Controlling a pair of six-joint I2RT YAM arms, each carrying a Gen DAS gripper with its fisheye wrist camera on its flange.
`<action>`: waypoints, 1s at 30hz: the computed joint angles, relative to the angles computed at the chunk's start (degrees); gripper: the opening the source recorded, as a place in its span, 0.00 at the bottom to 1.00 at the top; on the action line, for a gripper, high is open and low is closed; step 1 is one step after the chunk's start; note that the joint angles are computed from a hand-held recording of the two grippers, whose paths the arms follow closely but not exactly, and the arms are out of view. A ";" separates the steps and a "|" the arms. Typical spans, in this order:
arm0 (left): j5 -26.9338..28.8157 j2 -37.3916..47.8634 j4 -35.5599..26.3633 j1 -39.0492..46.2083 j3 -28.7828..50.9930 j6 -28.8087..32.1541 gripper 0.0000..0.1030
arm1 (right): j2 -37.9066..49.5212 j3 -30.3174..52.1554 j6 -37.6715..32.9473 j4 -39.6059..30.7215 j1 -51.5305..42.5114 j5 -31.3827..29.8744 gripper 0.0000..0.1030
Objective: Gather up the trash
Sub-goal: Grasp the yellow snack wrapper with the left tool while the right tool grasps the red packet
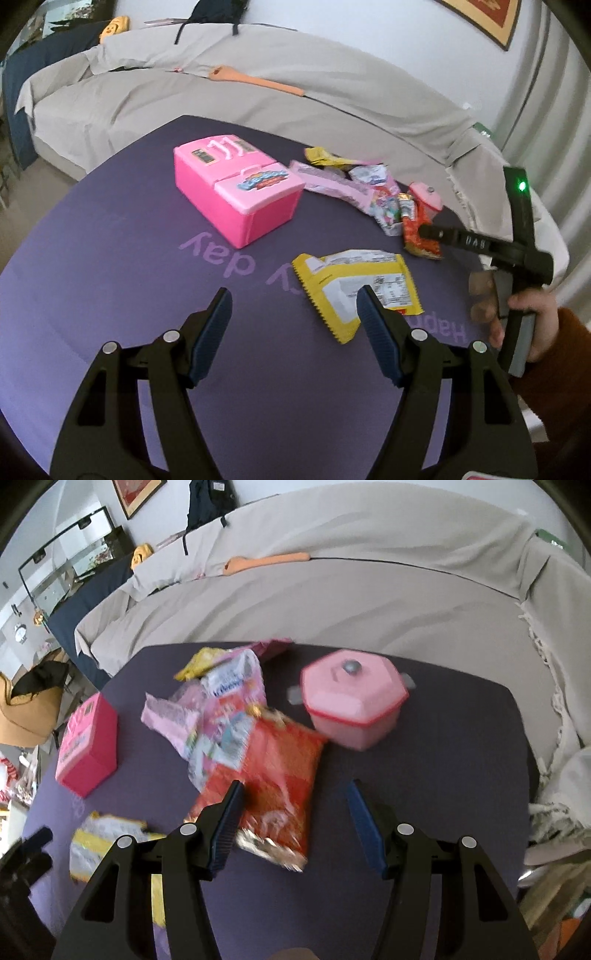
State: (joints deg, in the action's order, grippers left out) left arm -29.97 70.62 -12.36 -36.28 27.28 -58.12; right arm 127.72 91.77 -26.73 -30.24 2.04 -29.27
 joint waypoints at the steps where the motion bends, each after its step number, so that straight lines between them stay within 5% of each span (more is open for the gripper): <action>1: 0.51 -0.47 1.54 0.20 -0.41 1.45 0.64 | -0.35 -0.56 -0.89 0.02 -0.58 0.71 0.53; 7: 9.32 3.37 12.45 4.48 1.99 18.63 0.65 | -1.69 -2.65 -6.05 -1.07 -4.87 0.36 0.53; 13: 15.59 15.89 11.67 9.81 12.34 33.37 0.65 | -0.93 -0.61 -13.74 -8.31 -8.80 -3.32 0.54; 20: 24.88 20.59 10.55 14.74 13.55 31.50 0.65 | 1.17 4.50 -22.39 -16.64 -10.04 -3.00 0.54; 26: 23.08 16.17 8.40 8.96 9.57 30.40 0.65 | 6.66 13.92 -23.96 -27.29 -10.97 -6.45 0.65; 30: 19.46 17.42 3.48 5.32 12.28 30.60 0.64 | 5.03 11.09 -24.36 -24.90 -10.80 -6.27 0.66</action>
